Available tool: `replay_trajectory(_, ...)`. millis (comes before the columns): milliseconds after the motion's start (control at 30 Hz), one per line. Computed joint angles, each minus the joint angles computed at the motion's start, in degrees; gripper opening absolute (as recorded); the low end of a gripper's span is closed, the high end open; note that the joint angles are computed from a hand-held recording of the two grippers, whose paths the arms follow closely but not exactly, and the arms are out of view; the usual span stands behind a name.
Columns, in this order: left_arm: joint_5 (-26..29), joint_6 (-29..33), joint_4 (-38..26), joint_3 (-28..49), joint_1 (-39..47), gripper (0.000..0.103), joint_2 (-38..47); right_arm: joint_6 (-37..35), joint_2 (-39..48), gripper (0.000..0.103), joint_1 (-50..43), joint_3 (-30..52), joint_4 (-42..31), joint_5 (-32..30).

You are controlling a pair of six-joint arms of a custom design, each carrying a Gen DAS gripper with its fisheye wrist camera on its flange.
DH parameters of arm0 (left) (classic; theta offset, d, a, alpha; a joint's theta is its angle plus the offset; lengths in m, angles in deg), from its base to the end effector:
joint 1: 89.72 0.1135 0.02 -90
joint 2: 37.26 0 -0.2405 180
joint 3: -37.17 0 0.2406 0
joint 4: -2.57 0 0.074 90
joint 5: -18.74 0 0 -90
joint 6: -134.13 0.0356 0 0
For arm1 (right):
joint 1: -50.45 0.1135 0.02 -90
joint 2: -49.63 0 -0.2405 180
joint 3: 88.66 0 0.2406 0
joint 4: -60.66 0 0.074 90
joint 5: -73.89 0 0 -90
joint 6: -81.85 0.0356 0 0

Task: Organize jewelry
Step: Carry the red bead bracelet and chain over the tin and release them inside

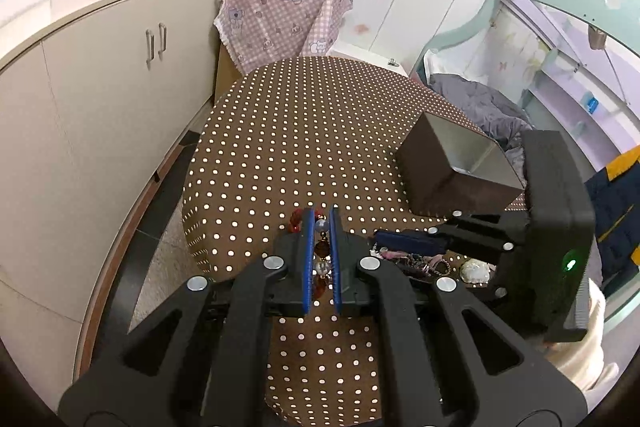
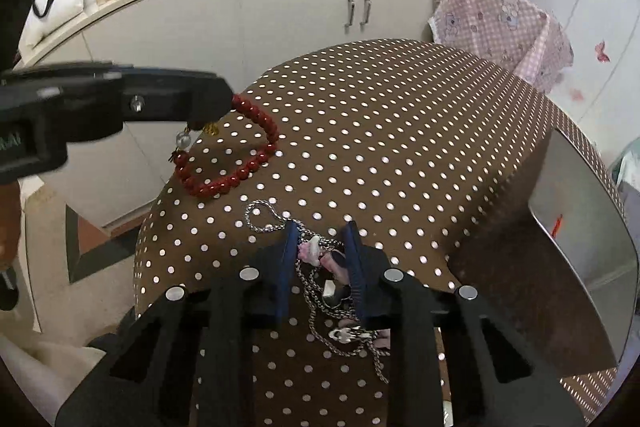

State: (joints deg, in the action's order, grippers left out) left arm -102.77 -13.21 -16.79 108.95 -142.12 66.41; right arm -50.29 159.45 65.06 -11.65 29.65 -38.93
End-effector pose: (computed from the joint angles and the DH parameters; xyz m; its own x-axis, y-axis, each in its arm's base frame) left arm 0.2261 -0.2631 0.1387 -0.6574 -0.3227 -0.6809 -0.1438 0.9408 -0.3070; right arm 0.3361 0.1019 0.1135 -0.3768 -0.7373 -0.5607 -0.8778 0.4775 -0.0379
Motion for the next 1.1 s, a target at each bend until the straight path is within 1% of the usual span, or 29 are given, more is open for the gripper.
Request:
replay_trajectory(33,0.4,0.2,0.4,0.0,0.1,0.007,0.2,0.8,0.1,0.02,-0.5,0.3,-0.2,-0.1)
replay_trajectory(67,0.6,0.3,0.7,0.0,0.2,0.007,0.3,1.3,0.4,0.015,-1.3,0.6,-0.6,-0.7)
replay_trajectory(133,1.2,0.9,1.2,0.2,0.4,0.007,0.7,2.7,0.0,0.015,-3.3,0.9,-2.3,-2.7)
replay_trajectory(300,2.3,2.8,2.4,1.7,0.5,0.007,2.3,4.5,-1.1,0.015,-6.0,0.7,-2.4,-3.8)
replay_trajectory(533,3.6,4.6,3.2,3.3,0.8,0.007,3.8,5.3,-5.4,0.015,-9.3,-1.3,-2.6,-5.9)
replay_trajectory(633,3.7,4.7,2.9,4.1,0.6,0.007,4.4,5.0,-5.5,0.016,-8.9,-2.8,-1.4,-4.4)
replay_trajectory(667,3.8,4.8,2.8,4.3,0.7,0.007,4.6,4.8,-5.0,0.017,-8.6,-3.5,-0.6,-3.4)
replay_trajectory(700,3.9,4.7,2.7,4.5,0.7,0.007,4.6,4.8,-3.9,0.02,-8.2,-3.3,-0.7,-2.2)
replay_trajectory(733,4.0,4.7,2.6,4.5,0.8,0.007,4.7,5.0,-3.5,0.02,-7.9,-3.7,0.0,-1.5)
replay_trajectory(767,4.1,4.7,2.6,4.4,0.9,0.007,4.7,5.2,-3.8,0.02,-8.1,-4.6,1.1,-1.7)
replay_trajectory(867,4.0,4.5,2.4,4.4,0.8,0.007,4.7,5.2,-4.0,0.02,-9.0,-4.7,-0.3,-3.1)
replay_trajectory(1100,4.1,4.4,1.9,5.1,0.9,0.007,5.3,6.0,-4.0,0.02,-10.7,-4.8,-0.5,-2.5)
